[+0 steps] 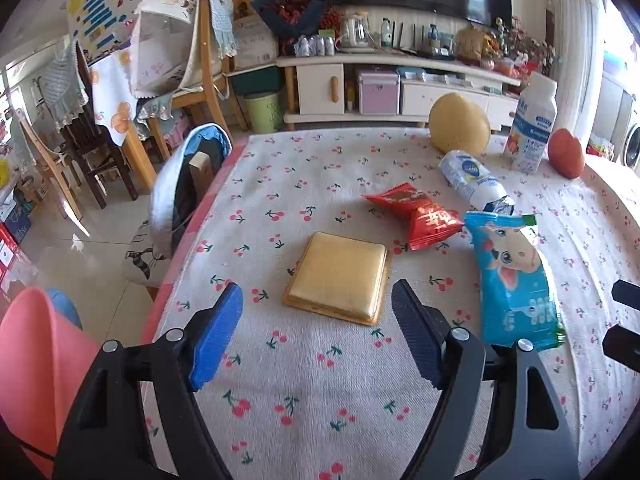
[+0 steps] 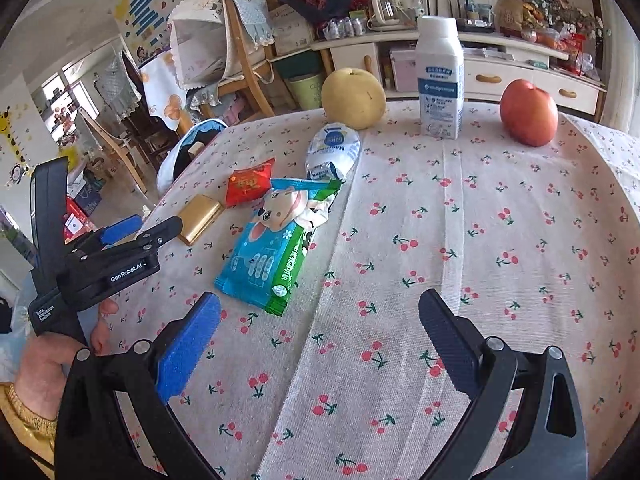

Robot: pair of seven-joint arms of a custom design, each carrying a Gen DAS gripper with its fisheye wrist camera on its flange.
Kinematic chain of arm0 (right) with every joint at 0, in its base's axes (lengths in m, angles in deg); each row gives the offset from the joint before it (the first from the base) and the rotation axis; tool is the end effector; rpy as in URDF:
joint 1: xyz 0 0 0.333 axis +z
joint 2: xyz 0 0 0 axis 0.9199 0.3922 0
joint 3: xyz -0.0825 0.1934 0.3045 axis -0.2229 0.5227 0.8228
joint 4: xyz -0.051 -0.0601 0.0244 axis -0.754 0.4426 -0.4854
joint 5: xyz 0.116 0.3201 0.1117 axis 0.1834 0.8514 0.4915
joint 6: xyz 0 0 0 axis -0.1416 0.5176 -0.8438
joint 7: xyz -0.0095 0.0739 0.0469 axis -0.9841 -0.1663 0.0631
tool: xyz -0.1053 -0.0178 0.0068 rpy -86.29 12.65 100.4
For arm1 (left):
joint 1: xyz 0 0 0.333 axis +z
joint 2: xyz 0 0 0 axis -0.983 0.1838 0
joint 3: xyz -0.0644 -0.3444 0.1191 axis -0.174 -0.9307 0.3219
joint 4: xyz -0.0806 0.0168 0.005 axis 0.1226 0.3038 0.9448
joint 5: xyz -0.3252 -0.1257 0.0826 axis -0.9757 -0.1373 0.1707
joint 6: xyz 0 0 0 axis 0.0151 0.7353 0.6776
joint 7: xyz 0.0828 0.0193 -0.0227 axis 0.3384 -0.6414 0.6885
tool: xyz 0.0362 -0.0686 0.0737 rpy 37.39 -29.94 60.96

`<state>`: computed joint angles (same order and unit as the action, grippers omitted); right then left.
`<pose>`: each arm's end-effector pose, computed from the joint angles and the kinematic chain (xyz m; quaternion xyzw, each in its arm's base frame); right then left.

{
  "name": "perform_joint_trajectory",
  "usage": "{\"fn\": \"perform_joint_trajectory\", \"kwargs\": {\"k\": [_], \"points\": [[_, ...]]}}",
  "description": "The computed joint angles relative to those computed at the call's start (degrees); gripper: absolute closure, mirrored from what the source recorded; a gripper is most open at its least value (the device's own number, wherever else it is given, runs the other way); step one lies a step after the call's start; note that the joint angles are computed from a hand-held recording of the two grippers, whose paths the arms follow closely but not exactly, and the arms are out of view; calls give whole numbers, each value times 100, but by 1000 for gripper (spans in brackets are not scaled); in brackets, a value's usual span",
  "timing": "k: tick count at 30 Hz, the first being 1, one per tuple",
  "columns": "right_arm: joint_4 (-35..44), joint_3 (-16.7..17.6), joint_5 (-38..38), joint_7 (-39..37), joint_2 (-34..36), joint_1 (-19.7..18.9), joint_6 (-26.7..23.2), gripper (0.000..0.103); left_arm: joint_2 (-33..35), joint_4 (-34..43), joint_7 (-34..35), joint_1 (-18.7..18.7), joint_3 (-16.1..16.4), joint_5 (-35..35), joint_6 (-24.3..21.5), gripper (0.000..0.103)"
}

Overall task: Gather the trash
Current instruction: 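Lower the left gripper toward the gold square packet, then grasp the gold square packet with the left gripper while the right gripper grasps the wet-wipes packet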

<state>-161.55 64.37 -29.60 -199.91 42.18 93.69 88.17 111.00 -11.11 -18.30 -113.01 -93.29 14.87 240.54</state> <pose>0.4375 0.3313 0.4352 -0.5387 0.7564 -0.1764 0.3262 0.5859 -0.5024 0.4233 -0.4647 0.8008 -0.2953 0.2358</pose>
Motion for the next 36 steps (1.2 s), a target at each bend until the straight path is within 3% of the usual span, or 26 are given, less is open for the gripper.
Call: {"fn": "perform_joint_trajectory", "kwargs": {"k": [5, 12, 17, 21, 28, 36], "points": [[180, -105, -114, 41, 229, -92, 387, 5, 275, 395, 643, 229, -343, -537, -287, 25], [458, -205, 72, -512, 482, -129, 652, 5, 614, 959, 1369, 244, -511, -1160, -796, 25], [616, -313, 442, -998, 679, -113, 864, 5, 703, 1112, 1509, 224, -501, -1393, -827, 26], [733, -401, 645, -1304, 795, -75, 913, 5, 720, 1142, 1554, 161, -463, -1446, -767, 38], [856, -574, 778, -1416, 901, 17, 916, 5, 726, 1152, 1482, 101, -430, -1472, -742, 40], [948, -516, 1046, -1831, 951, 50, 638, 5, 562, 827, 1317, 31, -421, -1391, -506, 41]]}}
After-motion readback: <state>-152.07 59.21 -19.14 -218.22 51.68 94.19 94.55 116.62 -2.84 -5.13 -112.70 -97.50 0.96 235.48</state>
